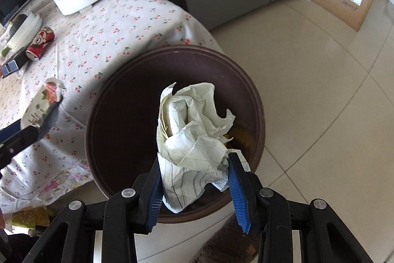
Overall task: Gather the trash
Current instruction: 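Open left tool dropping the nut packet while right tool drops the paper into bin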
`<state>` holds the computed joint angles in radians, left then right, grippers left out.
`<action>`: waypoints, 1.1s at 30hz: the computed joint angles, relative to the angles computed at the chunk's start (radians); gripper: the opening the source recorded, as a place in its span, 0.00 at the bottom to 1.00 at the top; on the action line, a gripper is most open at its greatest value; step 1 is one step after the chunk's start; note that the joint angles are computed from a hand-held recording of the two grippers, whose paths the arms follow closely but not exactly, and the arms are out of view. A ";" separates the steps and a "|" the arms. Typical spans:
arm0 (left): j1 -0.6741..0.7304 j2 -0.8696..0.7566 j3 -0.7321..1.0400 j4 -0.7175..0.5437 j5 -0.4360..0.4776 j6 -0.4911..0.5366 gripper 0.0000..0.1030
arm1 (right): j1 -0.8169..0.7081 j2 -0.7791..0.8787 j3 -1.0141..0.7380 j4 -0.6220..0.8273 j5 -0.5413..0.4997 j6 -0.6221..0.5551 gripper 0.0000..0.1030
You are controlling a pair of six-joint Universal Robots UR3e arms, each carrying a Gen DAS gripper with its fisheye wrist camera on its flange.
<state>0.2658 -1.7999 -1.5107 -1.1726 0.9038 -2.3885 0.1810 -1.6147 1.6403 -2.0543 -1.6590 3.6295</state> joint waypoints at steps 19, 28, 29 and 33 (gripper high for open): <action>-0.104 -0.051 -0.056 0.224 0.189 -0.070 0.98 | -0.009 0.005 -0.002 0.007 0.008 -0.031 0.43; -0.004 -0.016 -0.053 0.185 0.189 -0.042 0.99 | 0.013 0.091 -0.096 0.013 0.014 -0.033 0.44; 0.011 -0.014 -0.050 0.178 0.187 -0.038 0.99 | 0.015 0.108 -0.113 0.018 0.014 -0.032 0.44; 0.068 -0.009 -0.031 0.148 0.176 -0.023 0.99 | 0.027 0.177 -0.190 0.042 0.021 -0.025 0.44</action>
<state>0.3341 -1.8086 -1.5418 -1.0243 1.0795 -2.4114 0.2082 -1.4379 1.4498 -2.0119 -1.6378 3.6045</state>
